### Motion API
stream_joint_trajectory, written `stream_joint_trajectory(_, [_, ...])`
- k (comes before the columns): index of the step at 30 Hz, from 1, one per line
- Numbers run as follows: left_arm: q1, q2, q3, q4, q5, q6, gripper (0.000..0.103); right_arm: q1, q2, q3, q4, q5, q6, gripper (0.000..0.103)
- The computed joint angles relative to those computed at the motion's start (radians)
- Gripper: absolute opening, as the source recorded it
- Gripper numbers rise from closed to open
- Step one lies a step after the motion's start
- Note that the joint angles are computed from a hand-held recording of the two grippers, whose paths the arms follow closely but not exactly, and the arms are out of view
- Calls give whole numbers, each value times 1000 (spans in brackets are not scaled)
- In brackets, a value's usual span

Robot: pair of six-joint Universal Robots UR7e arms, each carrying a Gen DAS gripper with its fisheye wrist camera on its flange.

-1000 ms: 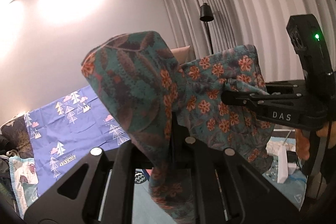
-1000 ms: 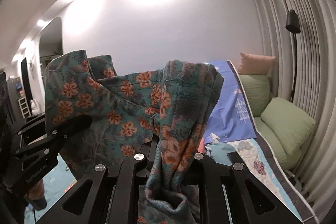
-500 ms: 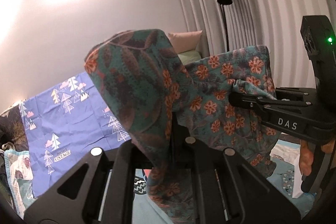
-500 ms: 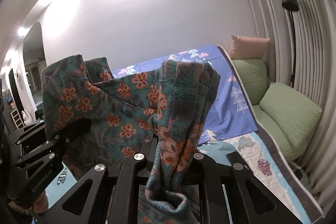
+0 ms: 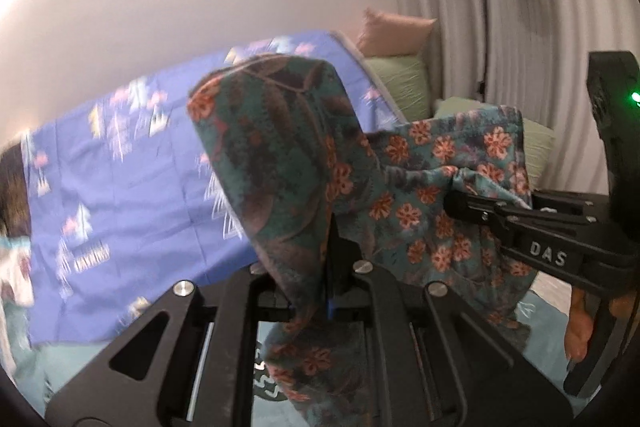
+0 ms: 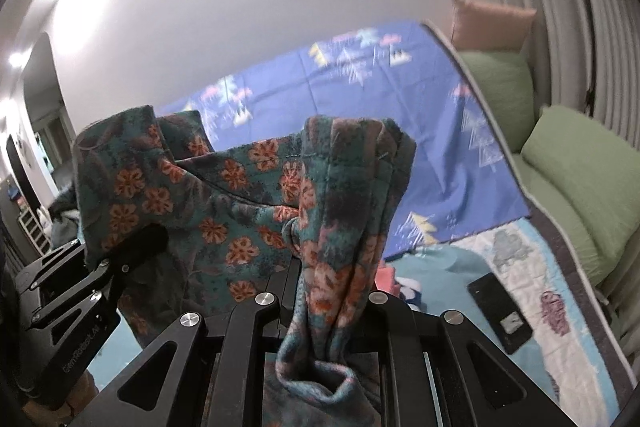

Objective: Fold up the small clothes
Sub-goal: 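Lift the folded shirt with both grippers and carry it to the clothes stack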

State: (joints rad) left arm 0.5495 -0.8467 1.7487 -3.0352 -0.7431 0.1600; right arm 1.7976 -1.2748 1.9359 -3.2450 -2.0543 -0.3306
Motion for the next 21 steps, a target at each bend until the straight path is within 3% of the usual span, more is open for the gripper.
stream_joint_trajectory(6, [117,123,-96,35,34,-39,13,-58,150,-124,64,-48,-26,14])
stream_joint_trajectory(10, [167,176,-132,141,54,-96,18,-93,222,-219,239,-139,41,21])
stream_joint_trajectory(11, [181,185,-137,151,36,-106,19,-103,223,-227,272,-144,77,29])
stream_joint_trajectory(12, [191,186,-129,128,16,-104,21,-116,220,-237,325,-147,139,45])
stream_joint_trajectory(13, [196,186,-120,97,3,-95,23,-129,216,-246,367,-135,191,51])
stream_joint_trajectory(16, [194,200,-112,43,10,-58,27,-185,167,-234,443,5,303,54])
stream_joint_trajectory(19, [201,211,-130,35,17,-34,28,-229,115,-193,441,127,357,55])
stream_joint_trajectory(21, [188,212,-128,31,61,-23,35,-246,82,-160,420,187,380,54])
